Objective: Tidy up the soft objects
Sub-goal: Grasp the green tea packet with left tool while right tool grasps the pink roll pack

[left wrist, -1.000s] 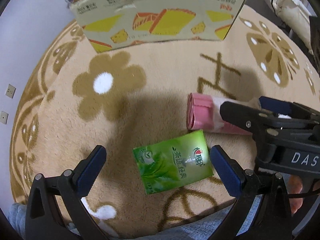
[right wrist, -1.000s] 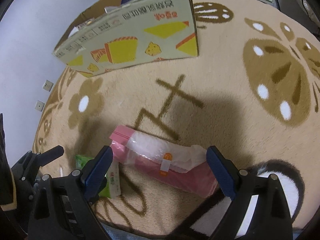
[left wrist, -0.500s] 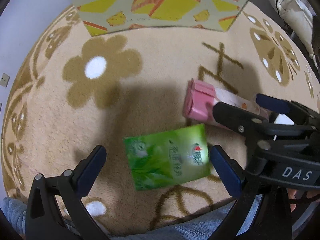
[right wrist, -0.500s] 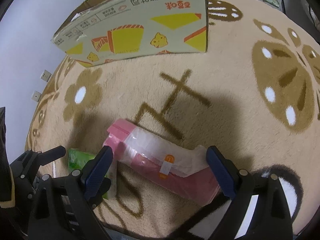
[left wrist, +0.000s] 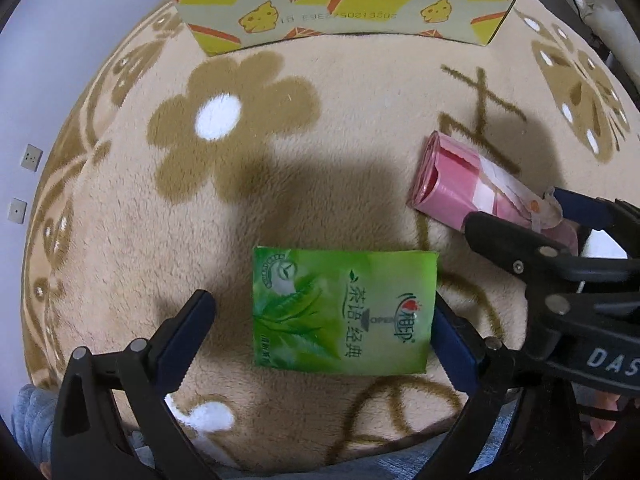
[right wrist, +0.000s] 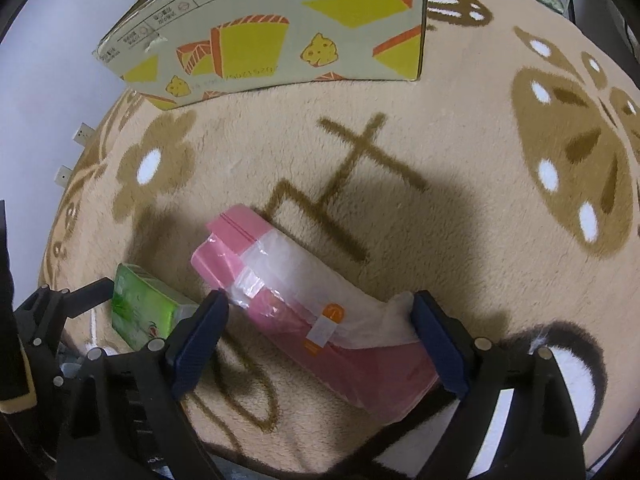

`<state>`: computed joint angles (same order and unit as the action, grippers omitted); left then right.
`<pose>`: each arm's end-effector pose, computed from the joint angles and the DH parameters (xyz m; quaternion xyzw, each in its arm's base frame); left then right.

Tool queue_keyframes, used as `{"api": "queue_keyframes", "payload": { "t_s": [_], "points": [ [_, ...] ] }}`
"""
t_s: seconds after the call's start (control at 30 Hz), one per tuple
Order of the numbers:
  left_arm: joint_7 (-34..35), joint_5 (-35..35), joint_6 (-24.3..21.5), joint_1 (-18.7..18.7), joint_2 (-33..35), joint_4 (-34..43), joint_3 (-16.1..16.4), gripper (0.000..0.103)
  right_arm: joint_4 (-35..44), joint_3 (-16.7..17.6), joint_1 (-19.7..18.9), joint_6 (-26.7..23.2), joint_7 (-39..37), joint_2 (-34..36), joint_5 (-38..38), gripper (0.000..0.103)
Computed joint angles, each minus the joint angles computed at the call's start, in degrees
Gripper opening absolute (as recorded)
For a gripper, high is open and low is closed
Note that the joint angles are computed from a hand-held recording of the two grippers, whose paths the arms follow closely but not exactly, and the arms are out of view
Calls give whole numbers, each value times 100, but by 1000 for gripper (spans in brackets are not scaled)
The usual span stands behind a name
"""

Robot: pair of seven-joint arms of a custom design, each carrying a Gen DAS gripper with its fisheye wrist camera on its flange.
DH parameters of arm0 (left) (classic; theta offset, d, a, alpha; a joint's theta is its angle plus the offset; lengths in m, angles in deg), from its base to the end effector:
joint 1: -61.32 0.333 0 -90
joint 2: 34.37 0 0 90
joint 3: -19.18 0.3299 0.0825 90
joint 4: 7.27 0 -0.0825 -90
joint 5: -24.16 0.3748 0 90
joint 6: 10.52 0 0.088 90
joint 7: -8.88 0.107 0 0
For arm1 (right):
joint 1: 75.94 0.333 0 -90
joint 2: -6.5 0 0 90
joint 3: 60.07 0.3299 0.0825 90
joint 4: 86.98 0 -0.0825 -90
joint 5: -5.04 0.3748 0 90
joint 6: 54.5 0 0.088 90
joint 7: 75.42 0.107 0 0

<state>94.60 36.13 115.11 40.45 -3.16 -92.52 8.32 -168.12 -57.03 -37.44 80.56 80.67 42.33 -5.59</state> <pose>0.6270 -0.3493 0.3931 -0.4858 0.8689 -0.0570 0.0763 0.5677 0.4877 0.3819 -0.5719 0.8028 -0.0356 0.1648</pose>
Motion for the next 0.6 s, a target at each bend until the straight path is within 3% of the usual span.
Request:
{"api": "queue_keyframes", "payload": {
  "t_s": [0.23, 0.37, 0.6],
  "points": [
    [253, -363, -80, 136, 1, -2, -160, 73, 406, 5, 56, -354, -108, 227, -10, 88],
    [261, -396, -72, 102, 12, 37, -122, 73, 591, -1, 98, -605, -196, 323, -4, 85],
    [170, -336, -33, 59, 60, 158, -54, 73, 652, -90, 179, -645, -142, 346, -160, 65]
  ]
}}
